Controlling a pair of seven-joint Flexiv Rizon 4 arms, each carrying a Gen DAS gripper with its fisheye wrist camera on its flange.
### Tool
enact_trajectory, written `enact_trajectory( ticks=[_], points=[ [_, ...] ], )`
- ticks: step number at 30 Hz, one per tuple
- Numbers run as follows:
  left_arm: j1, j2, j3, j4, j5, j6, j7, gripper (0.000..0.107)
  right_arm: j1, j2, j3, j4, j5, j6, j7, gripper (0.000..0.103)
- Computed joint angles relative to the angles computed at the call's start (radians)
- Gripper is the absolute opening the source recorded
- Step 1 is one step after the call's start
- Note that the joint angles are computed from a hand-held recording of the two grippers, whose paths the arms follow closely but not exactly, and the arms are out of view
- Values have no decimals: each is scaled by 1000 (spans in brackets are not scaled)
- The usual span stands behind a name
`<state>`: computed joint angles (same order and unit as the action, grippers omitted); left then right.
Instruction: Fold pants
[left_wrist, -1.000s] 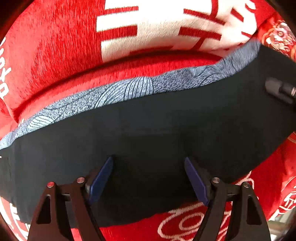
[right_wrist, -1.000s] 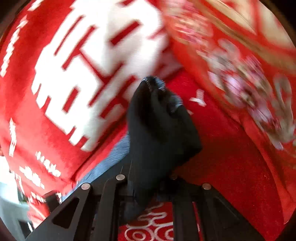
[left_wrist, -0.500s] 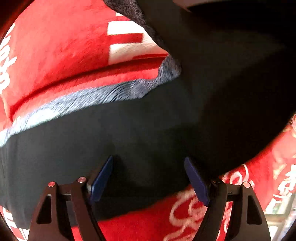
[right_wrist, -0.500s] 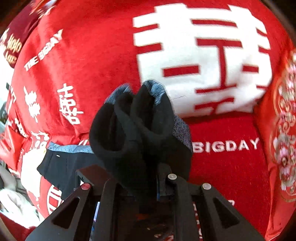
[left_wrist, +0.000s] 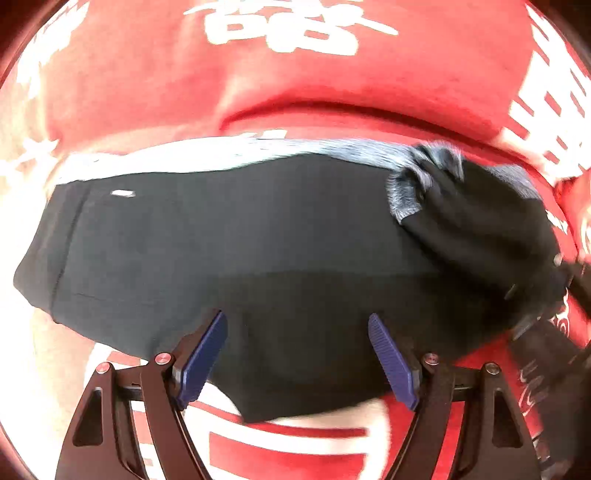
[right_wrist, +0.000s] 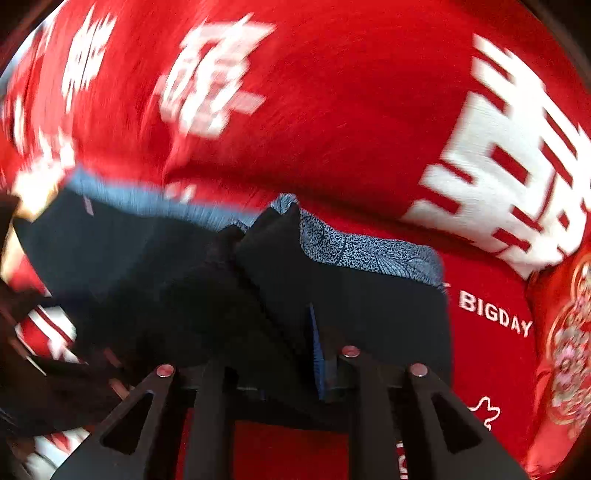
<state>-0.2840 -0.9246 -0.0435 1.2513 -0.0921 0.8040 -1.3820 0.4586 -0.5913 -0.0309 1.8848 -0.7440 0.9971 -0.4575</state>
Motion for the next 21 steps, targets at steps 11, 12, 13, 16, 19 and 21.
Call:
enact_trajectory(
  ticks=[11,12,13,16,19,21],
  points=[
    [42,-84,-82,-223,-92,-150,133,80,20,142,44,140,-72,-8,55,58],
    [43,-71,-108,-203,-119,-161,156,80,8,170,45,166,-64,-10,83,58],
    [38,-55,-125,-177,-140,-161,169,80,-7,192,48,186,-54,-13,105,58],
    [18,-54,-150,-187,-185,-213,211,80,-64,243,70,238,18,-2,152,58],
    [-21,-97,-133,-252,-184,-257,217,79,-100,263,88,267,83,13,176,58],
    [-25,-138,-137,-313,-197,-305,227,49,-118,269,99,281,121,33,174,58]
  ],
)
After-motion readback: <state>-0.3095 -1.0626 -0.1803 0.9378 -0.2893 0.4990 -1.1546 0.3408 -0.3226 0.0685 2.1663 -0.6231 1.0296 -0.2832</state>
